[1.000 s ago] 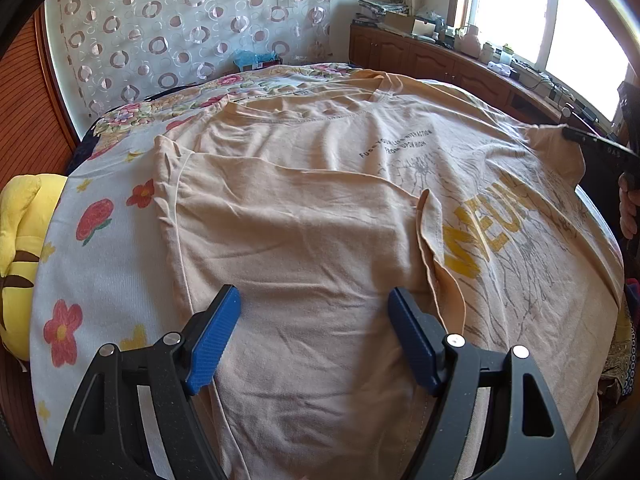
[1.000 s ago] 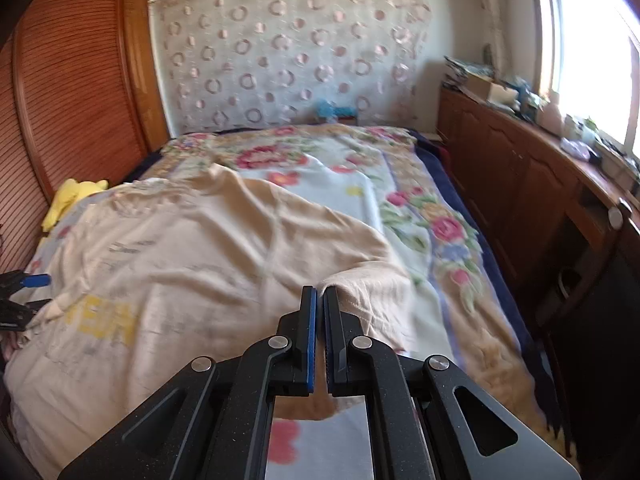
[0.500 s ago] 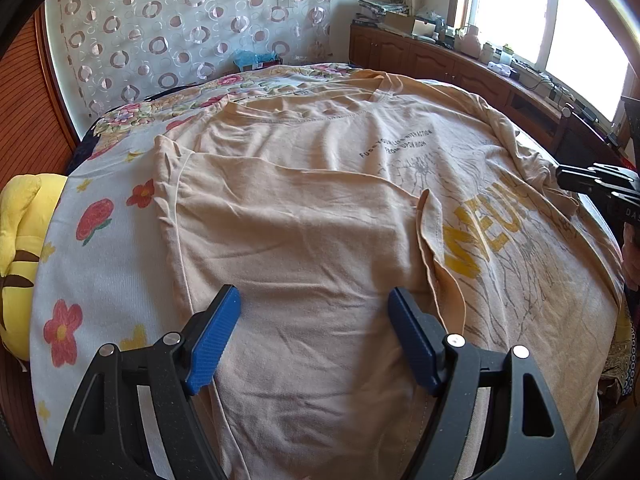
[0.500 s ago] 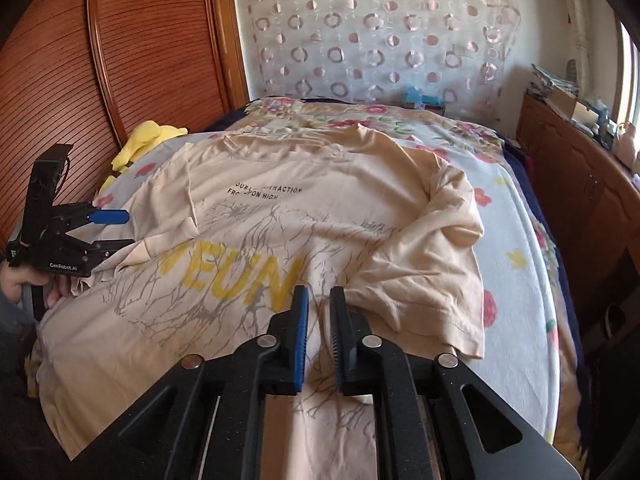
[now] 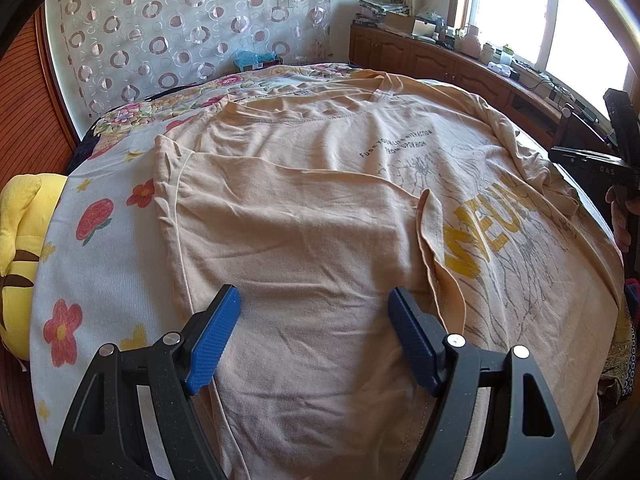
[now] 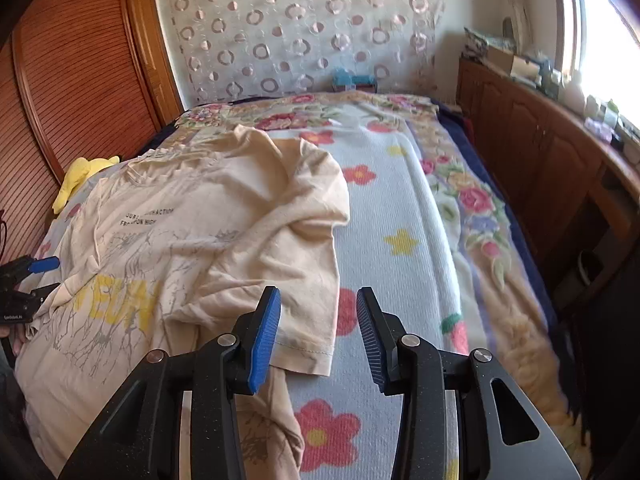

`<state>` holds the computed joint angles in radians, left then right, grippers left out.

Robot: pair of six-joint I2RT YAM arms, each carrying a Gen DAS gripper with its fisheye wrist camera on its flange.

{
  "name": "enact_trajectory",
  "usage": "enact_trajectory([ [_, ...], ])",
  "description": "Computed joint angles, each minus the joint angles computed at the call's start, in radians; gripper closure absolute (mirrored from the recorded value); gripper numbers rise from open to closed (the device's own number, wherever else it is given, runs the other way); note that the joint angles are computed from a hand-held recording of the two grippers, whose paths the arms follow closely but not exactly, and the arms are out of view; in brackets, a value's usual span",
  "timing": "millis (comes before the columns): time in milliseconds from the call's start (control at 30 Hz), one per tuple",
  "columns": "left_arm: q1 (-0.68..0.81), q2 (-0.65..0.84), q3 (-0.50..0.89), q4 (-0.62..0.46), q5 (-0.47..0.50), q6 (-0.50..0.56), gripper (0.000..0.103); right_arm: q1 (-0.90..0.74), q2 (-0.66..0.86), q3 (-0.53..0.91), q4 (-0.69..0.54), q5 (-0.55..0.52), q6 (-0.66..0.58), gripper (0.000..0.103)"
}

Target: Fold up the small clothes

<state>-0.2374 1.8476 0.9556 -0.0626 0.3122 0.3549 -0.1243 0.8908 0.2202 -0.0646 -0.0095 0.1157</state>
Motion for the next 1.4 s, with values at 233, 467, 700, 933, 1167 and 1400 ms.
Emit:
enact_trajectory([
  [233, 0.001, 0.000, -0.001, 0.001, 0.000, 0.001, 0.026, -0.022, 0.178, 0.057, 0.074, -0.023, -0.013, 0.062],
  [467, 0.001, 0.000, -0.001, 0.001, 0.000, 0.001, 0.025, 0.022, 0.223, 0.085, 0.095, -0.001, -0.070, 0.101],
  [700, 0.001, -0.001, -0.002, 0.002, 0.000, 0.000, 0.025, 0.172, 0.148, 0.205, 0.029, 0.051, -0.038, 0.103],
  [933, 0.001, -0.001, -0.002, 0.003, 0.001, 0.001, 0.025, 0.328, 0.215, 0.277, 0.059, 0.181, -0.036, 0.102],
  [1167, 0.001, -0.002, -0.004, 0.005, 0.000, 0.000, 0.025, 0.251, 0.257, 0.143, 0.116, 0.245, -0.047, 0.067],
  [1400, 0.001, -0.001, -0.003, 0.004, 0.000, 0.000, 0.025, 0.123, 0.190, 0.060, 0.072, 0.160, -0.062, 0.066],
])
